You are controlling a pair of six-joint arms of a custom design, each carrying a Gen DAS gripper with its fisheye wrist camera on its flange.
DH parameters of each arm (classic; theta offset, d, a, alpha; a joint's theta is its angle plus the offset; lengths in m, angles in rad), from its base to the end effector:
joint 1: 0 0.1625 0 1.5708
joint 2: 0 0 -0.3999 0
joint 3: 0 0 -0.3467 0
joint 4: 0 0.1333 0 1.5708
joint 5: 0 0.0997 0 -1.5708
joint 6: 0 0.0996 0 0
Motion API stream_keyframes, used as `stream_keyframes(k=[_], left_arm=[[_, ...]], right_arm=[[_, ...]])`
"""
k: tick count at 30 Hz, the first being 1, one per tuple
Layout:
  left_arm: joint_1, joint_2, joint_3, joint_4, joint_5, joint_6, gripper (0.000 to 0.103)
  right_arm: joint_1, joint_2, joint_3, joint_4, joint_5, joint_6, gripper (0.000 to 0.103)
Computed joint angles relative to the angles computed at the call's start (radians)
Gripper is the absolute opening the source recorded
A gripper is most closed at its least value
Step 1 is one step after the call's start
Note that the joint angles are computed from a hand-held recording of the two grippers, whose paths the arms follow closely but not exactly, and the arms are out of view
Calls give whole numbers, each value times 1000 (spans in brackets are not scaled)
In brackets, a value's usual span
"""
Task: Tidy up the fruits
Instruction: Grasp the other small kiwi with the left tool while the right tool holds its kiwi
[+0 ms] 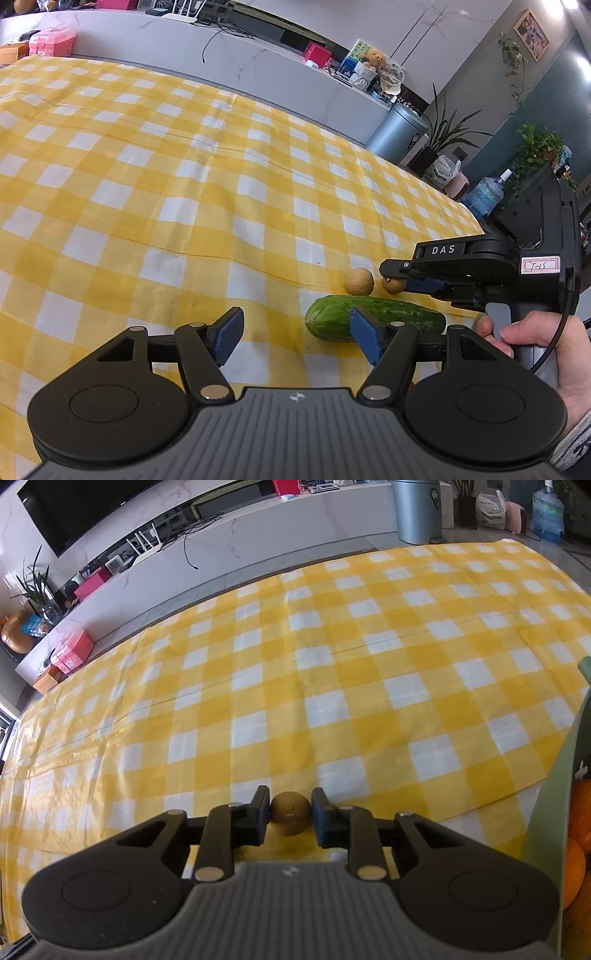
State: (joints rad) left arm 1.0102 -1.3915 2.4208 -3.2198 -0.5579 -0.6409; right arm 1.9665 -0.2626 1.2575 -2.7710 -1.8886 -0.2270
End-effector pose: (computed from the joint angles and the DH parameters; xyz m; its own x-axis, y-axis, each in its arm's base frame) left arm -0.0079 -0.4222 0.2739 -0.8282 -0.5211 -0.2063 -0.0778 0.4714 -0.8785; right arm 0.3610 -0.5990 -0.0968 -0.7930 -0.5028 0.3440 -0.5705 0.8110 -0.1298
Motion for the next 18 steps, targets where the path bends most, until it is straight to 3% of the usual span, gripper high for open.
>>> stream_keyframes(k=[5,9,18], left_arm=[[-19,12,-10,-7,15,42,77],[-32,31,-62,87,48,67,77],[44,109,-242,220,-80,109,74]], right_arm=[[-10,-31,26,-19,60,20,20],[-18,-60,54,-55,112,34,20],[-48,-96,80,-67,183,81,20]])
